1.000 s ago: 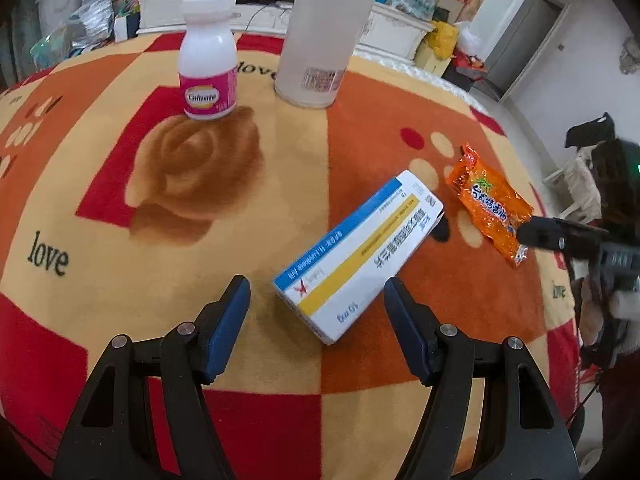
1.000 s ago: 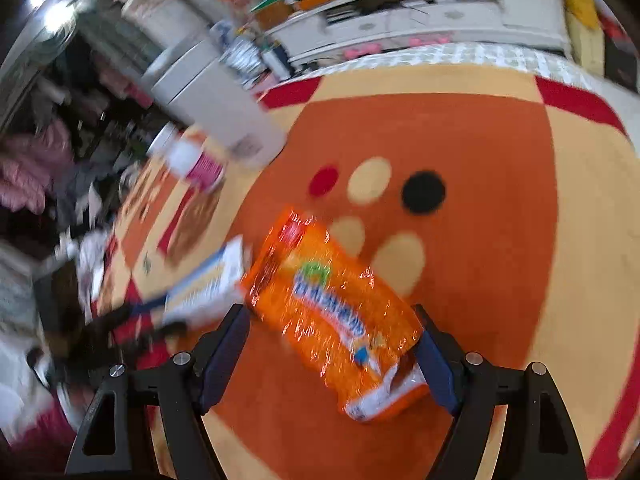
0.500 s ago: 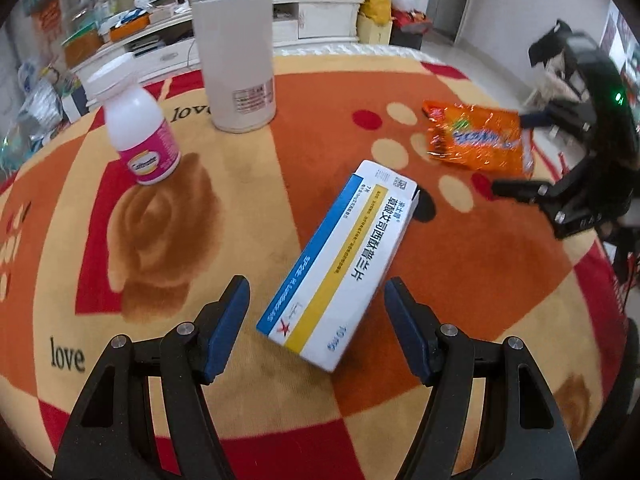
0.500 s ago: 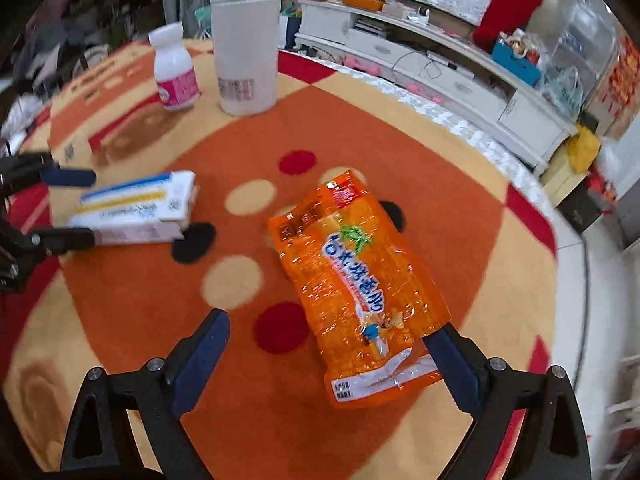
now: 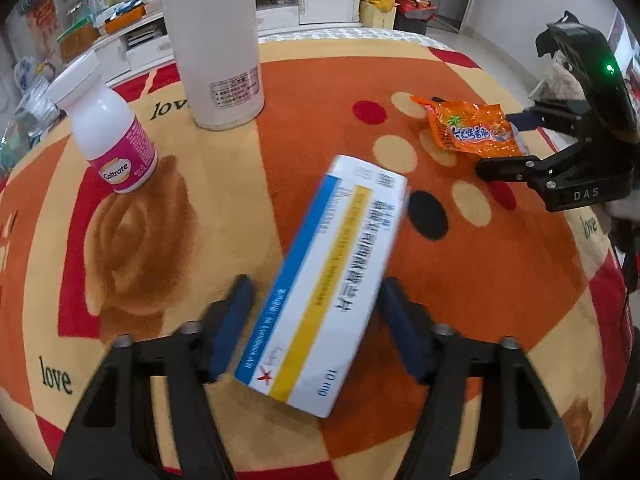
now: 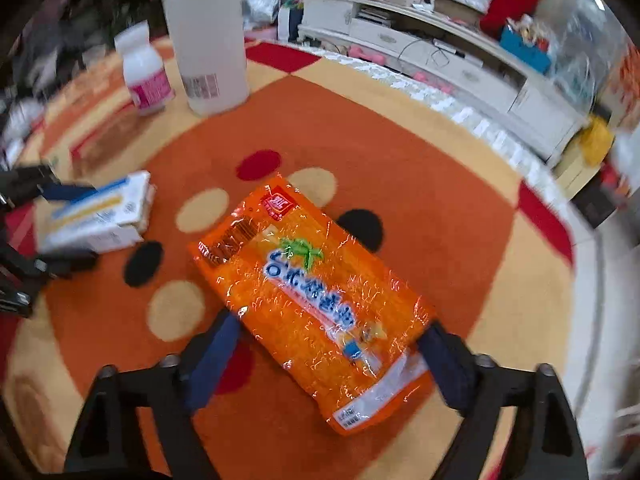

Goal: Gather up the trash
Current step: 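Grasp the orange snack bag with the right tool while the left tool grasps the blue-yellow medicine box, then carry the snack bag and medicine box over to the black bin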

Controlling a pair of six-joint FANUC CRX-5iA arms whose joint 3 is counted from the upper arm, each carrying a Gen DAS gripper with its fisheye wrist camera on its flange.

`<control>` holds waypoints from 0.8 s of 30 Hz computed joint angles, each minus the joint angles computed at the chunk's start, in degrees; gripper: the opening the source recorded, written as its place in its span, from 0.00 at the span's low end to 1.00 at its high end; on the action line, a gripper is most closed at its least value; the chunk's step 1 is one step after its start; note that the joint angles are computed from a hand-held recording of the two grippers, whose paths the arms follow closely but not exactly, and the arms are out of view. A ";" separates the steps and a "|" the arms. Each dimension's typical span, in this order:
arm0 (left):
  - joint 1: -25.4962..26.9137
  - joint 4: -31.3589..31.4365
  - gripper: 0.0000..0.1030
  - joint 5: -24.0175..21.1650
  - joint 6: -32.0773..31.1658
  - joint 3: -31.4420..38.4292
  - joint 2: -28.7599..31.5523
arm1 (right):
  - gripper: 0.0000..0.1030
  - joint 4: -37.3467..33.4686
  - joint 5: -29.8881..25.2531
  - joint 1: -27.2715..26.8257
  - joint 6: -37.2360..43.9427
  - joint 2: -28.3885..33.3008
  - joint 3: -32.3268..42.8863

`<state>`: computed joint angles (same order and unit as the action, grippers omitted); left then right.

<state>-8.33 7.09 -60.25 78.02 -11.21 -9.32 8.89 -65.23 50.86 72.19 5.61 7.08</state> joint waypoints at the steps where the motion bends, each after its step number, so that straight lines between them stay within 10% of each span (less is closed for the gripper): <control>1: -0.12 0.02 0.48 0.00 0.00 -0.16 -0.29 | 0.69 0.79 1.17 0.32 -1.44 -0.94 -1.42; 8: -0.22 3.58 0.42 1.15 0.44 -3.65 -3.83 | 0.53 5.84 5.27 4.55 -12.05 -8.84 -9.46; 24: -12.23 2.68 0.42 3.69 12.01 -1.82 -5.06 | 0.53 17.98 -1.41 17.48 -34.56 -26.65 -25.00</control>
